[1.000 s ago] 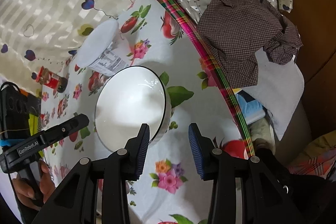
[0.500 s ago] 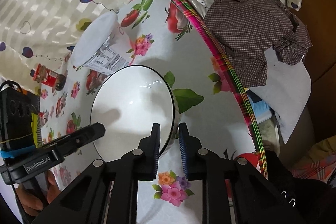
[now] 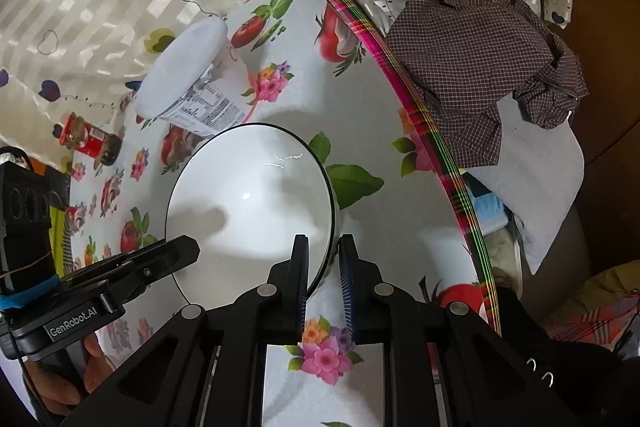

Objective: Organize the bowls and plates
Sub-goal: 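Carry the second white bowl and lower it into the first white bowl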

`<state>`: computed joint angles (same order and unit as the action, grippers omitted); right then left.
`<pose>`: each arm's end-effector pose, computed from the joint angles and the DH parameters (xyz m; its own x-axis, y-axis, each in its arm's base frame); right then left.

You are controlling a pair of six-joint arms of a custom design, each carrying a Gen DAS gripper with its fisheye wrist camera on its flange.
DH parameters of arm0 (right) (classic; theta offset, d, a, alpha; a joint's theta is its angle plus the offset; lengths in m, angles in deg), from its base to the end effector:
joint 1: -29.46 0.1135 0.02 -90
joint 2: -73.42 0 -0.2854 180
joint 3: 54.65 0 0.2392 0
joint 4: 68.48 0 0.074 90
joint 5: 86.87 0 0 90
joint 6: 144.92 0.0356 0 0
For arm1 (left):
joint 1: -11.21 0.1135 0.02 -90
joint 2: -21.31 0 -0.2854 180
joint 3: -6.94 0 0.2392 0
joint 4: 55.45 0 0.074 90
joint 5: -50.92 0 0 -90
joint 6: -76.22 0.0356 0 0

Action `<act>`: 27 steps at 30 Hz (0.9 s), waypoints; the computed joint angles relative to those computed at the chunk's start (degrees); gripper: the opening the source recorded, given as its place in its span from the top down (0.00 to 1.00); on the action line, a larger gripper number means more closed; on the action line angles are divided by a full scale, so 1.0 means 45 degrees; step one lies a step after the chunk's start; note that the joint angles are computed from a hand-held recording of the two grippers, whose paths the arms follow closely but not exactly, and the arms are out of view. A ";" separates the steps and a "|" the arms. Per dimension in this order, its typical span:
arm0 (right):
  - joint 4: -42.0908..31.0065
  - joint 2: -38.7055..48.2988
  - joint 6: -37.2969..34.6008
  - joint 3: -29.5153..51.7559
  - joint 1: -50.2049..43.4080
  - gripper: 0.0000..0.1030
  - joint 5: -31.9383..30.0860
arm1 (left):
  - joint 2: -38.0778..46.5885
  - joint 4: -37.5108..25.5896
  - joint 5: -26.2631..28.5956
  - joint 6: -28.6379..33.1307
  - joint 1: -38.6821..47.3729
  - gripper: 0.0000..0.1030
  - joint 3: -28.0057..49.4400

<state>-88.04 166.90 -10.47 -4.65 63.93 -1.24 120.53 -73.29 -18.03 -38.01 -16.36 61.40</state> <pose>0.2133 0.1497 0.1362 -0.9397 0.2018 -0.2761 0.0914 0.9261 0.3660 0.2466 -0.1432 0.1316 -0.9551 0.0666 -0.2888 0.2045 0.8533 -0.4797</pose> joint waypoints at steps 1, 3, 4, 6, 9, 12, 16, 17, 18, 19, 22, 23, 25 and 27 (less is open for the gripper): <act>-0.0143 -0.0120 0.0048 0.0027 0.0084 0.86 0.0031 | -0.0164 -0.0076 -0.0043 -0.0032 -0.0040 0.81 -0.0056; -0.0517 -0.0475 0.0164 0.0087 0.0326 0.86 0.0152 | -0.0703 -0.0294 -0.0099 -0.0072 -0.0079 0.81 -0.0282; -0.0811 -0.0761 0.0257 0.0136 0.0556 0.86 0.0287 | -0.0952 -0.0406 -0.0122 -0.0098 -0.0089 0.81 -0.0395; -0.1325 -0.1216 0.0462 0.0249 0.0964 0.86 0.0498 | -0.1726 -0.0831 -0.0267 -0.0172 -0.0178 0.81 -0.0694; -0.2142 -0.1810 0.0813 0.0491 0.1782 0.86 0.0966 | -0.2957 -0.1398 -0.0476 -0.0277 -0.0296 0.81 -0.1201; -0.2917 -0.2377 0.1309 0.0692 0.2756 0.86 0.1395 | -0.4509 -0.2250 -0.0706 -0.0420 -0.0423 0.81 -0.1720; -0.3861 -0.2966 0.2245 0.1020 0.4348 0.86 0.2182 | -0.6728 -0.3663 -0.1368 -0.0739 -0.0925 0.81 -0.2214; -0.4032 -0.3082 0.2433 0.1067 0.4675 0.86 0.2333 | -0.7263 -0.4031 -0.1571 -0.0884 -0.1122 0.81 -0.2316; -0.4241 -0.3175 0.2674 0.1160 0.5071 0.86 0.2547 | -0.7831 -0.4339 -0.1703 -0.1011 -0.1265 0.81 -0.2480; -0.4434 -0.3281 0.2913 0.1240 0.5474 0.86 0.2764 | -0.8309 -0.4629 -0.1781 -0.1123 -0.1360 0.81 -0.2605; -0.4911 -0.3533 0.3623 0.1441 0.6569 0.86 0.3262 | -0.9858 -0.5639 -0.1968 -0.1578 -0.1679 0.81 -0.2981; -0.5094 -0.3542 0.3835 0.1560 0.6936 0.86 0.3450 | -1.0372 -0.6028 -0.2111 -0.1796 -0.1905 0.81 -0.3065; -0.5456 -0.3546 0.4252 0.1790 0.7643 0.86 0.3747 | -1.1140 -0.6658 -0.2457 -0.2275 -0.2426 0.81 -0.3137; -0.5795 -0.3484 0.4564 0.2024 0.8203 0.86 0.3963 | -1.2174 -0.7469 -0.2770 -0.2795 -0.2912 0.81 -0.3228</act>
